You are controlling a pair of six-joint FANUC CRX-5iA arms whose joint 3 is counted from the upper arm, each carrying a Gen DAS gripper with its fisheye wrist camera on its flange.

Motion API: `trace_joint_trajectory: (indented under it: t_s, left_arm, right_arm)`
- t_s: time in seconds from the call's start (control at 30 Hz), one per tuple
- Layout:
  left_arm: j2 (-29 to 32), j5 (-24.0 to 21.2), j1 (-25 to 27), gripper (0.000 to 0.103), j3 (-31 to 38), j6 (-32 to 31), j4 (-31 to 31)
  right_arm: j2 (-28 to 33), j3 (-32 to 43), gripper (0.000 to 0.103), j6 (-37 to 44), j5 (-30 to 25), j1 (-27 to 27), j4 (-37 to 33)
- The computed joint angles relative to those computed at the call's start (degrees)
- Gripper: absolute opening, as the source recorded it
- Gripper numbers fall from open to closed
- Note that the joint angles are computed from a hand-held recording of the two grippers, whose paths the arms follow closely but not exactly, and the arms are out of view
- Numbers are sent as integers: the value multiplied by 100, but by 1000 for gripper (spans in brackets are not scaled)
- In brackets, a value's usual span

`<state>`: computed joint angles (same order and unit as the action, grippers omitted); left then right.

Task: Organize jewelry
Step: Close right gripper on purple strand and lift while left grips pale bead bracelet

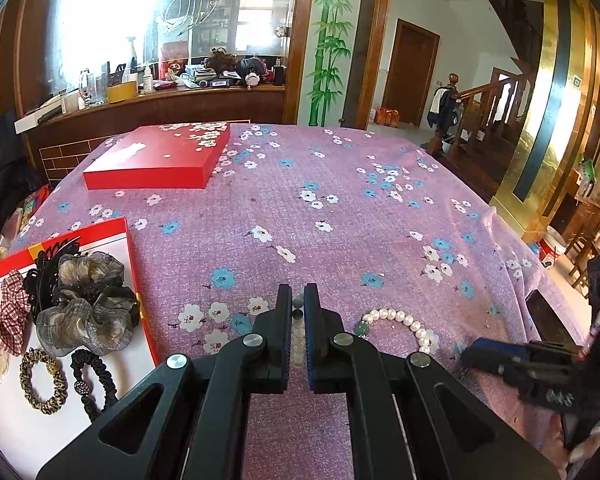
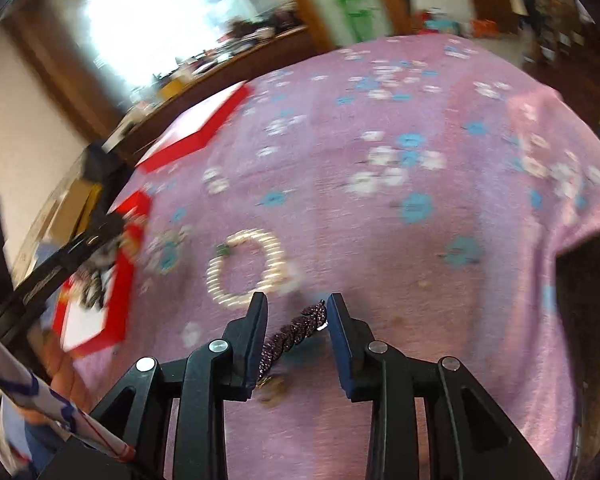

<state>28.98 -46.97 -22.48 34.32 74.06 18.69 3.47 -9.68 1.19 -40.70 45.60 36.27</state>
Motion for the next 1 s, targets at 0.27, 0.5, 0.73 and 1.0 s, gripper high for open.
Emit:
trace_joint_trajectory:
  t_s: [0.27,0.5,0.73,1.0]
  left_arm:
    - [13,-68,2,5,44,3,-21]
    - [13,-82,15,5,34,-9,29]
    - [0,-74,27,5,-11,-86,122]
    - [-31,-26,30,5,-78,-131,185]
  right_arm:
    - [-99,-250,33,-411,177,58,718]
    - [203,253,29,438,-189,129,-104]
    - [1012,1427,13,1842,-1463,340,-563]
    - [1305,2068,10,2578,-1779,189,-831]
